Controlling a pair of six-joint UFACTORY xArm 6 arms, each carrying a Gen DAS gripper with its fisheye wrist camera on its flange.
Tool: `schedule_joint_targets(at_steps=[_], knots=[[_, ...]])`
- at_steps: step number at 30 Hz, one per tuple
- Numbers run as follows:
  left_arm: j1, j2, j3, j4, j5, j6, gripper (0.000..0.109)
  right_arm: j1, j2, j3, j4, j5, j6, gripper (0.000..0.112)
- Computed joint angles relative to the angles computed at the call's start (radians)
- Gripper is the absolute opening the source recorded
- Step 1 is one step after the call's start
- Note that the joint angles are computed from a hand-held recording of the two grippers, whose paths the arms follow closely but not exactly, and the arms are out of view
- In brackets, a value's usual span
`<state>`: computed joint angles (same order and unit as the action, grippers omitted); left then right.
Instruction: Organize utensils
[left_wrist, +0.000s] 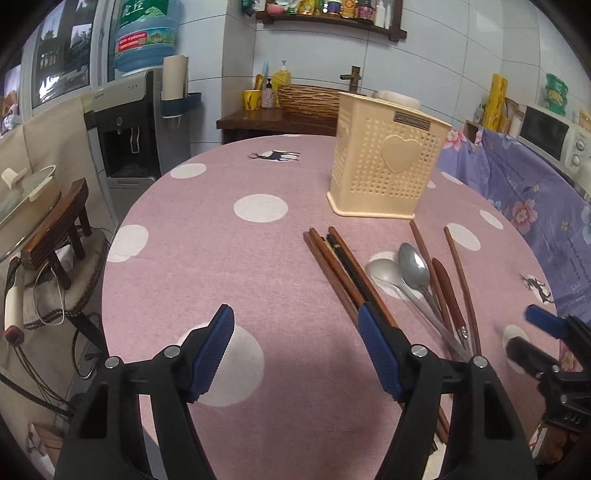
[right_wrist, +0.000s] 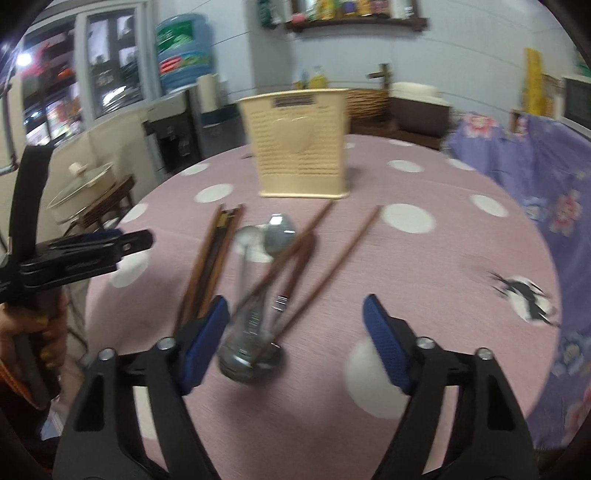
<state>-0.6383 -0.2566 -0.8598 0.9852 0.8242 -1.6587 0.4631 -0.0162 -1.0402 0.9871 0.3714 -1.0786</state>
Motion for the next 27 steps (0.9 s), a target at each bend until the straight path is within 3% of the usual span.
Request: schedule_joint_targets(at_steps=[2,6,8,15,18,19,22,27], knots=[[0.012,-0.002,-0.001,-0.016,0.002,0.01,0.069,0.015,0.047,-0.058,-0.065,0.053,0.039,0.051],[0.026,-0.021,0.02,-0.041,0.003,0.028,0.069,0.057,0.15,-0.158,-0.246,0.065,0.167,0.039],[0.032,-0.029,0.028,-0.05,-0.003,0.031,0.069,0.055,0.191,-0.208,-0.293,0.114,0.221,0.032],[0.052,-0.027,0.035,-0.053,-0.049,0.043,0.069,0.06,0.292,-0.326,-0.432,0.183,0.377,0.022],[0.056,-0.017,0.032,-0.057,-0.066,0.052,0.069,0.073,0.302,-0.328,-0.494,0.146,0.431,0.014],[0.057,-0.013,0.029,-0.059,-0.071,0.055,0.069,0.075,0.307,-0.334,-0.503,0.144,0.447,0.009],[0.058,-0.004,0.025,-0.059,-0.077,0.059,0.069,0.062,0.297,-0.333,-0.386,0.151,0.387,0.009],[0.065,0.024,0.008,-0.069,-0.1,0.073,0.069,0.038,0.219,-0.26,-0.274,0.052,0.326,0.008]])
